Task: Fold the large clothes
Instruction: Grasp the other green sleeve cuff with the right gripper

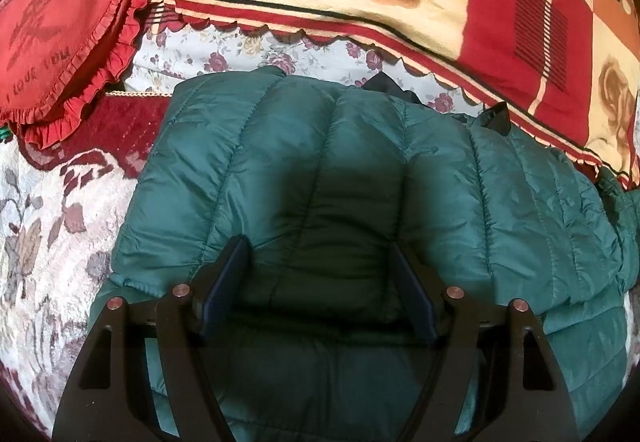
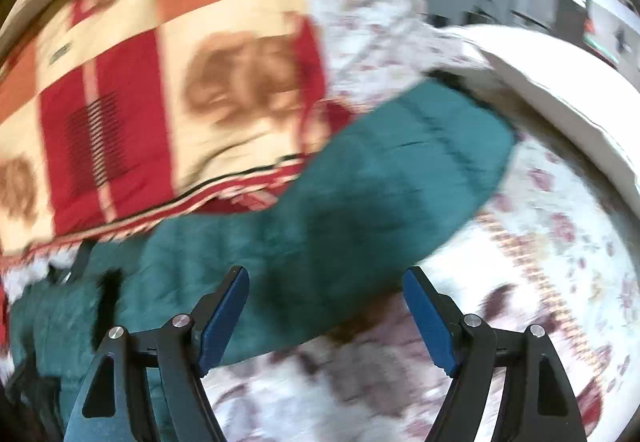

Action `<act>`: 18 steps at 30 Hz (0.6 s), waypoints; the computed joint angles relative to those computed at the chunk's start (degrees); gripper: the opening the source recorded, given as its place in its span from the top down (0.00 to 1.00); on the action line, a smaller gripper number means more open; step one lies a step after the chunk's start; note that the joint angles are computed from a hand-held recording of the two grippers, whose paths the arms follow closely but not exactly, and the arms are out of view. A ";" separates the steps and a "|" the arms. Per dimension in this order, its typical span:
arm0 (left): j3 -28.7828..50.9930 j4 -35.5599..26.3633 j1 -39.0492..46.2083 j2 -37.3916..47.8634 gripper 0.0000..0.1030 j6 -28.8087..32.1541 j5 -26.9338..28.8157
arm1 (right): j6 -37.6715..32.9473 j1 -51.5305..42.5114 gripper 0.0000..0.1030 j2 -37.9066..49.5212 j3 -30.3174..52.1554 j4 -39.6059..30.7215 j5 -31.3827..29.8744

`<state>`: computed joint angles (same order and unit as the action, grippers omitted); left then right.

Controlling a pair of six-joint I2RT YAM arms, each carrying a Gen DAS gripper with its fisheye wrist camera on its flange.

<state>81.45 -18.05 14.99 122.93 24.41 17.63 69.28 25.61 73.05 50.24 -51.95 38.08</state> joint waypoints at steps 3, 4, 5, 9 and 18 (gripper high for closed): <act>0.09 0.14 0.15 0.09 0.28 0.08 0.15 | 0.36 -3.03 0.24 -2.02 -1.54 -1.63 1.65; 0.11 0.14 0.23 0.13 0.28 0.07 0.30 | 0.04 -4.06 0.21 -2.41 -2.18 -0.98 1.78; 0.09 0.07 0.20 0.13 0.28 0.00 0.37 | 0.01 -5.00 0.20 -3.10 -2.80 -0.78 2.07; 1.43 -2.23 2.03 0.26 0.28 0.35 4.76 | -0.99 -8.40 0.17 -4.67 -4.29 -0.05 1.61; 0.50 -7.99 6.08 -3.47 0.28 5.90 8.80 | -6.83 -17.43 0.16 -7.01 -7.52 9.48 -3.65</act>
<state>81.95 -26.04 21.07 119.46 30.31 26.44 62.45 8.18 66.05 42.72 -42.46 34.43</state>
